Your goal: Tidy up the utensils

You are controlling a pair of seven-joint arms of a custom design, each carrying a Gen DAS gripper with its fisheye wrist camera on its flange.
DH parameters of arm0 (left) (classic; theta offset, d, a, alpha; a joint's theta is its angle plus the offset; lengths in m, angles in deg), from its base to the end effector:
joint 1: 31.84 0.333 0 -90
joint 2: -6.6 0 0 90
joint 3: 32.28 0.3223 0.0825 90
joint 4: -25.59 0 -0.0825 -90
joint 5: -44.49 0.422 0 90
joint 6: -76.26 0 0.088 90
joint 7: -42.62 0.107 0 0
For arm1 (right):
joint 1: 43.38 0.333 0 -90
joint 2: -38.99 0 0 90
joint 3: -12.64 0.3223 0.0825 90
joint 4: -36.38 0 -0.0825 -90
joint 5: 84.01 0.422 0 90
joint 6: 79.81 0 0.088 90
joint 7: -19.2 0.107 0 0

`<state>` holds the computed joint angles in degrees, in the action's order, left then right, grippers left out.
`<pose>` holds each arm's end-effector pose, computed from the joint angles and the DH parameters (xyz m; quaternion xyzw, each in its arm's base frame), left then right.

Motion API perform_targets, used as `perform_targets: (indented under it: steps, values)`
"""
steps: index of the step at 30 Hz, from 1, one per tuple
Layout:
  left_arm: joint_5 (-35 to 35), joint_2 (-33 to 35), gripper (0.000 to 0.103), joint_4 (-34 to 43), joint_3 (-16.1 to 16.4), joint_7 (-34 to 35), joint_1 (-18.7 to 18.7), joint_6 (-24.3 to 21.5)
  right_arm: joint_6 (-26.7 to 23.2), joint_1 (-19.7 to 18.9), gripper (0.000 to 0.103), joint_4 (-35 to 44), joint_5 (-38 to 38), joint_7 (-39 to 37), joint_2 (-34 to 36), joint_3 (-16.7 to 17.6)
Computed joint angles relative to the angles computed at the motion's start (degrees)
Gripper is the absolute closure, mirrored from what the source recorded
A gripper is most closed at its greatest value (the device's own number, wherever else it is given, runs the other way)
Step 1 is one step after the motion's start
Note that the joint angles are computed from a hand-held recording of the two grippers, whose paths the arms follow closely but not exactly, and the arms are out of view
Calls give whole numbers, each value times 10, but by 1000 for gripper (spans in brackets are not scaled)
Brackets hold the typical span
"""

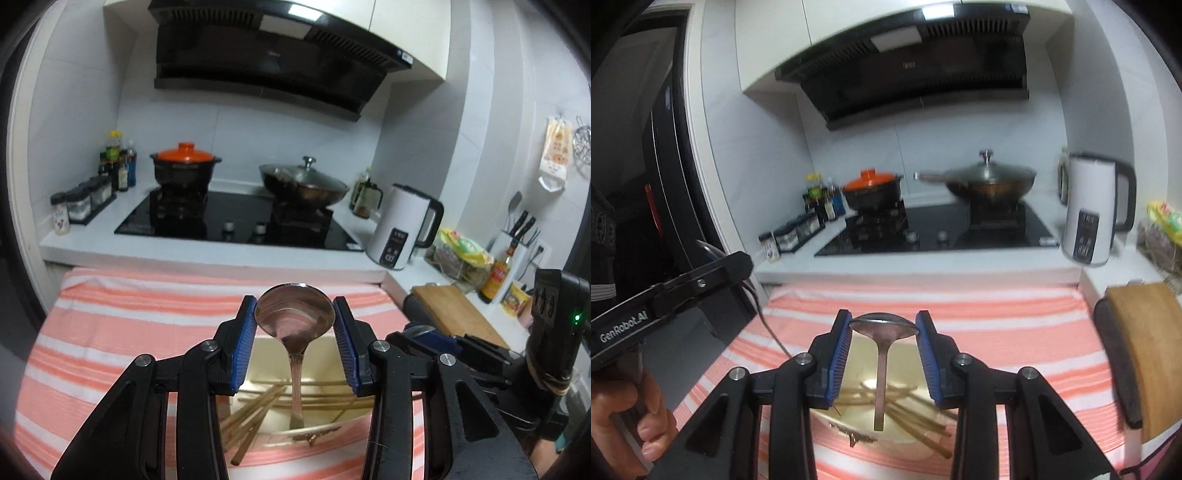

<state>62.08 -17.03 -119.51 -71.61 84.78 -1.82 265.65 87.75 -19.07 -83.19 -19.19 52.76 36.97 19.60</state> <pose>0.4834 -0.1334 0.4929 -0.6679 0.5317 -0.4206 0.3069 0.5465 0.2661 0.5027 -0.7572 0.4401 -0.1282 0.4654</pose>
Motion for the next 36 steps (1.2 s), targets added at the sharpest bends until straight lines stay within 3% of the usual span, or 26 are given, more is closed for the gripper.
perform_targets:
  steps: [5,9,11,14,16,18,21,23,24,27,30,36]
  values:
    - [17,43,61,3,-13,-6,8,-29,-12,-6,67,-14,-94,84,22,4]
    - [36,59,58,-2,37,-18,-46,-58,-32,-12,66,-24,-158,137,25,5]
    - [41,39,35,-15,56,-32,-67,-66,-39,-14,63,-32,-140,119,16,4]
    - [52,-24,11,-49,78,-59,-91,-68,-34,-10,44,-50,-66,60,-16,-2]
    - [63,-82,3,-75,92,-72,-115,-87,-28,-3,39,-72,-23,22,-55,-11]
    - [74,-141,1,-101,114,-76,-154,-115,-8,2,23,-105,-31,23,-102,-15]
    - [84,-232,0,-144,129,-96,-216,-166,35,-11,18,-171,-104,97,-179,3]
    - [77,-273,0,-170,150,-109,-275,-199,35,-47,16,-215,-170,176,-230,34]
    - [73,-297,0,-182,149,-122,-296,-217,31,-46,16,-236,-178,192,-257,32]
    - [73,-372,0,-202,114,-178,-340,-301,8,-36,15,-291,-196,225,-329,20]
    - [77,-421,0,-202,83,-220,-379,-392,-15,-55,14,-344,-242,272,-406,41]
    - [92,-416,0,-145,46,-254,-420,-572,-38,-42,14,-407,-295,321,-516,45]
